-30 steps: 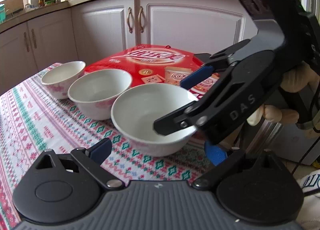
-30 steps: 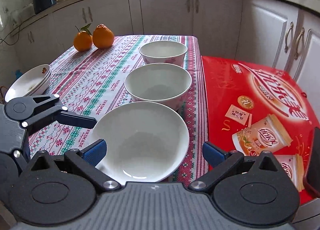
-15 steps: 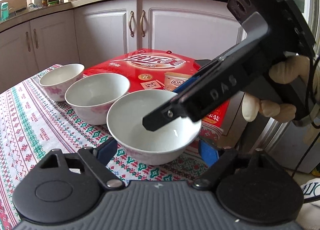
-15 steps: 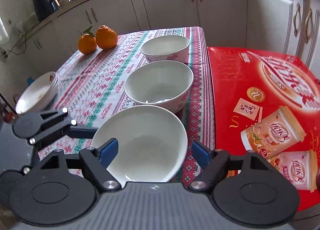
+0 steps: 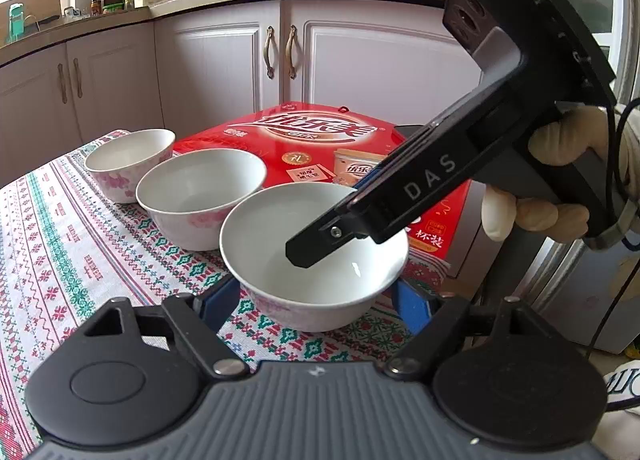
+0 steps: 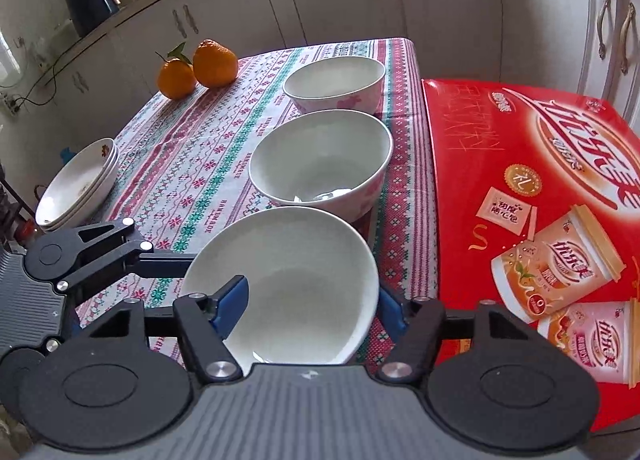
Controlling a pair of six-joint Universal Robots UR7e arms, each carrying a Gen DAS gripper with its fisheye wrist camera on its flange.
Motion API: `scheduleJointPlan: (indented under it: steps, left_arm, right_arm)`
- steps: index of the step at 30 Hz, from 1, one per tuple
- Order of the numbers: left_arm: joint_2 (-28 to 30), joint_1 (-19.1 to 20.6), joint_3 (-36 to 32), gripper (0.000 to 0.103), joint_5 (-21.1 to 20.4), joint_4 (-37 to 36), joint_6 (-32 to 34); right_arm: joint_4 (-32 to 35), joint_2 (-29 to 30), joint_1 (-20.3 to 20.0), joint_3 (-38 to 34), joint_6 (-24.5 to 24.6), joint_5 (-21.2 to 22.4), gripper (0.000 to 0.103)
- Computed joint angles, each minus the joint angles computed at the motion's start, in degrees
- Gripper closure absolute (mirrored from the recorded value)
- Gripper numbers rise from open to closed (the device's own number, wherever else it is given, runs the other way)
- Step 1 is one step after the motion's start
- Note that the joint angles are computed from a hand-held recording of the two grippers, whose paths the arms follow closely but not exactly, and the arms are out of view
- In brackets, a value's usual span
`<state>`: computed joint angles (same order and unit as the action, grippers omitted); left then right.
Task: Organize plates and bowls
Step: 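Close the right gripper on the rim of the white bowl, then lift and carry the white bowl with the right gripper toward the other bowls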
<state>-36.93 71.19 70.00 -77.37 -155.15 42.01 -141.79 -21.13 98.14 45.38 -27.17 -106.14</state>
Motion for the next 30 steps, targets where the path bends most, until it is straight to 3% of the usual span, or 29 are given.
scheduleJointPlan:
  steps: [20, 30]
  left_arm:
    - [-0.5, 0.0, 0.2, 0.021, 0.0, 0.6, 0.7]
    - [-4.0, 0.2, 3.2, 0.021, 2.6, -0.8, -0.8]
  right_arm:
    - [1.4, 0.4, 0.6, -1.2, 1.4, 0.0, 0.030]
    - [4.2, 2.7, 2.0, -4.3, 0.5, 1.9, 0.029]
